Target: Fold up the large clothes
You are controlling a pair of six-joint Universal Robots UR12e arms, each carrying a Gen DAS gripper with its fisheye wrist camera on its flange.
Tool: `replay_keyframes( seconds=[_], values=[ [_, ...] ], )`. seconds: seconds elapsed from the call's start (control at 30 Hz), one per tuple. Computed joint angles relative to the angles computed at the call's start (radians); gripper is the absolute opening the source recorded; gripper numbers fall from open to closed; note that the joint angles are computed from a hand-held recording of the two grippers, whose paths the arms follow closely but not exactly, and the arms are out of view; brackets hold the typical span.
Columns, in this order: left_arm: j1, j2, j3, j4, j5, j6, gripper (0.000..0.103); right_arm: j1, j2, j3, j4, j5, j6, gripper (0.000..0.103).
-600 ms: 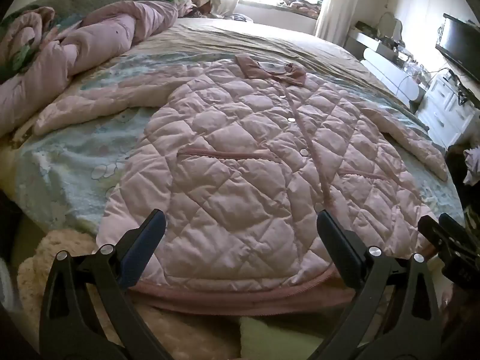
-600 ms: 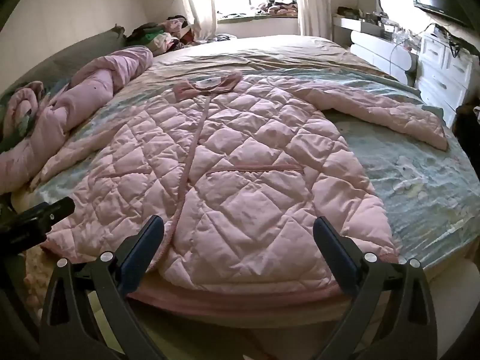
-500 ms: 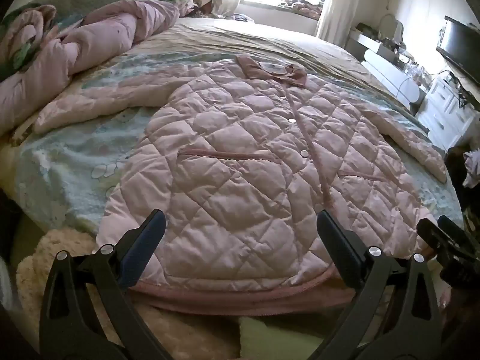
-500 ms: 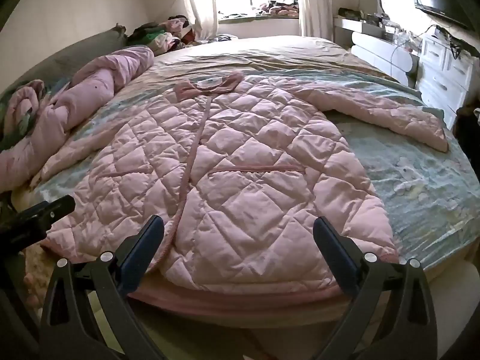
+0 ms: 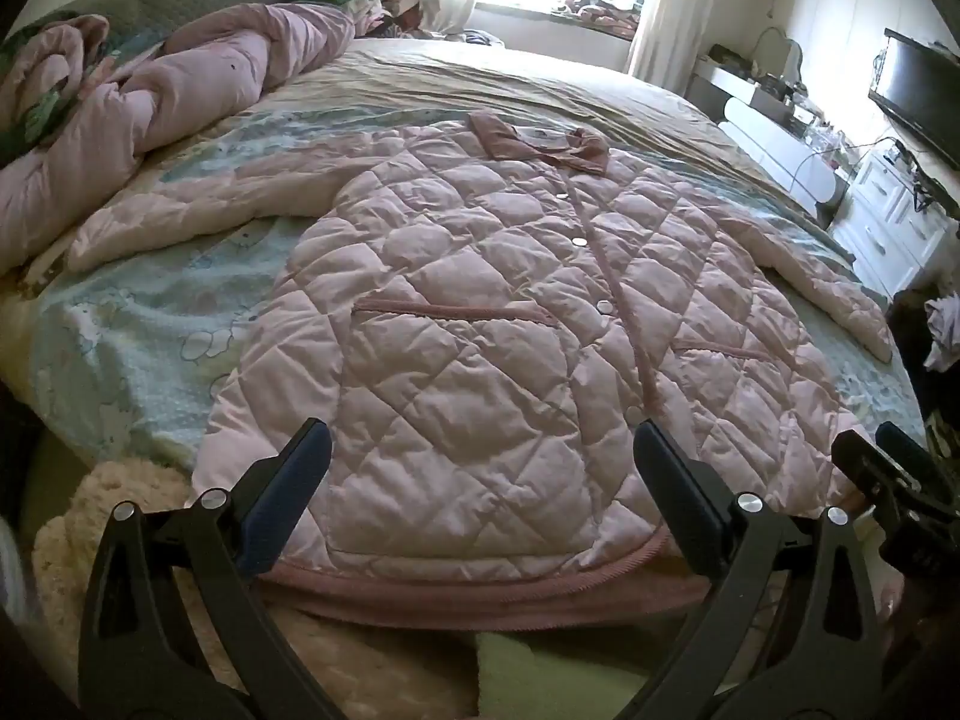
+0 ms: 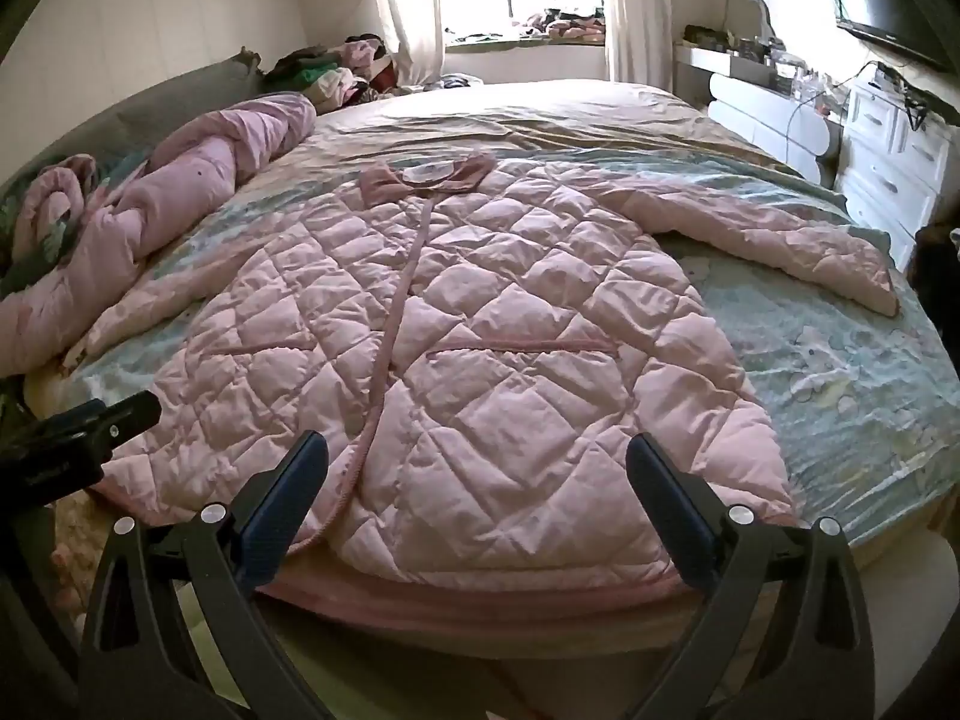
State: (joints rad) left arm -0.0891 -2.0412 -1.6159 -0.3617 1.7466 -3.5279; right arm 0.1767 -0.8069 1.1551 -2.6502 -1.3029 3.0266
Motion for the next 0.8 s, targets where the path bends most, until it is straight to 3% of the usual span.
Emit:
replay_keyframes(
  seconds=[0.8],
  values=[
    [0.0,0.001,-0.001,0.001,-0.001,0.0,0.095,0.006,-0.002,-0.005,-0.004,0.008,-0.01,0.099]
  ],
)
